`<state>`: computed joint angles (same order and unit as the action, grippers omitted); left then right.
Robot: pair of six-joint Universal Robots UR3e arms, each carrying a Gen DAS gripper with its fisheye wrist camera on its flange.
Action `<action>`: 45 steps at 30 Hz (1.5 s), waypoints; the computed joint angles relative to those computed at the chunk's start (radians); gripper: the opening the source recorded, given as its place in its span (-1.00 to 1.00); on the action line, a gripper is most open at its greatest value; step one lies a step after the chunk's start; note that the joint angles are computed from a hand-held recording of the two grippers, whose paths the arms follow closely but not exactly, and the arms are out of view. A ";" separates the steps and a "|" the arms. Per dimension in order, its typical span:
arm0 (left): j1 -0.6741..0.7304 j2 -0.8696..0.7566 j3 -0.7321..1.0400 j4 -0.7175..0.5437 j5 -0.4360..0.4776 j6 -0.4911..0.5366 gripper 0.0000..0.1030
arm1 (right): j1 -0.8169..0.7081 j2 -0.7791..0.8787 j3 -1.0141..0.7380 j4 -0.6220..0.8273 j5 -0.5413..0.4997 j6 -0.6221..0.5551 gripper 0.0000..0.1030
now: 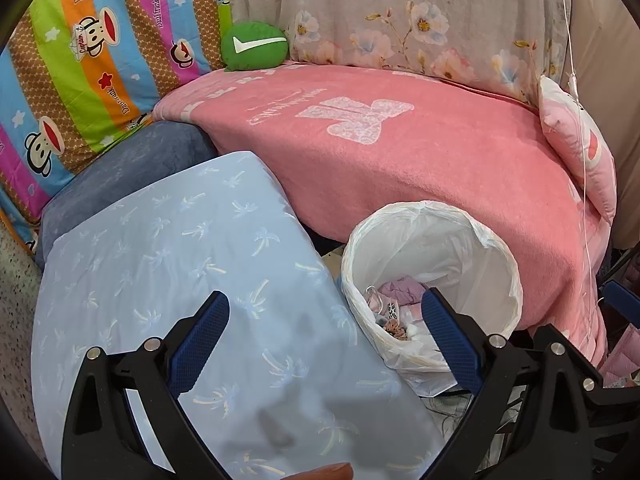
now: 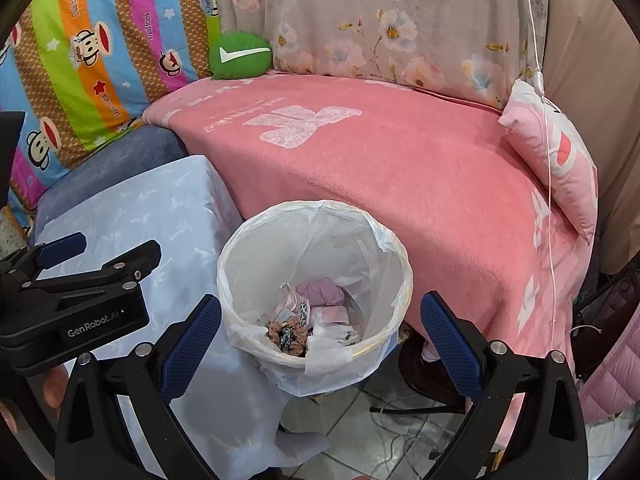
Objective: Collect trash
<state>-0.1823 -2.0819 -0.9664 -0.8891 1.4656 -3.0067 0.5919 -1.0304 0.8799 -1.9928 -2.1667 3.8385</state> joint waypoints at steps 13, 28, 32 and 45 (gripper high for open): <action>-0.013 0.002 -0.018 0.007 0.023 -0.014 0.80 | -0.004 -0.011 0.034 -0.015 0.009 0.010 0.88; -0.018 0.008 -0.035 0.020 0.024 -0.017 0.80 | -0.009 -0.021 0.051 -0.020 0.011 0.011 0.88; -0.022 0.008 -0.039 0.025 0.028 -0.018 0.80 | -0.013 -0.024 0.056 -0.024 0.014 0.008 0.88; -0.024 0.008 -0.040 0.025 0.029 -0.020 0.80 | -0.014 -0.029 0.064 -0.026 0.015 0.009 0.88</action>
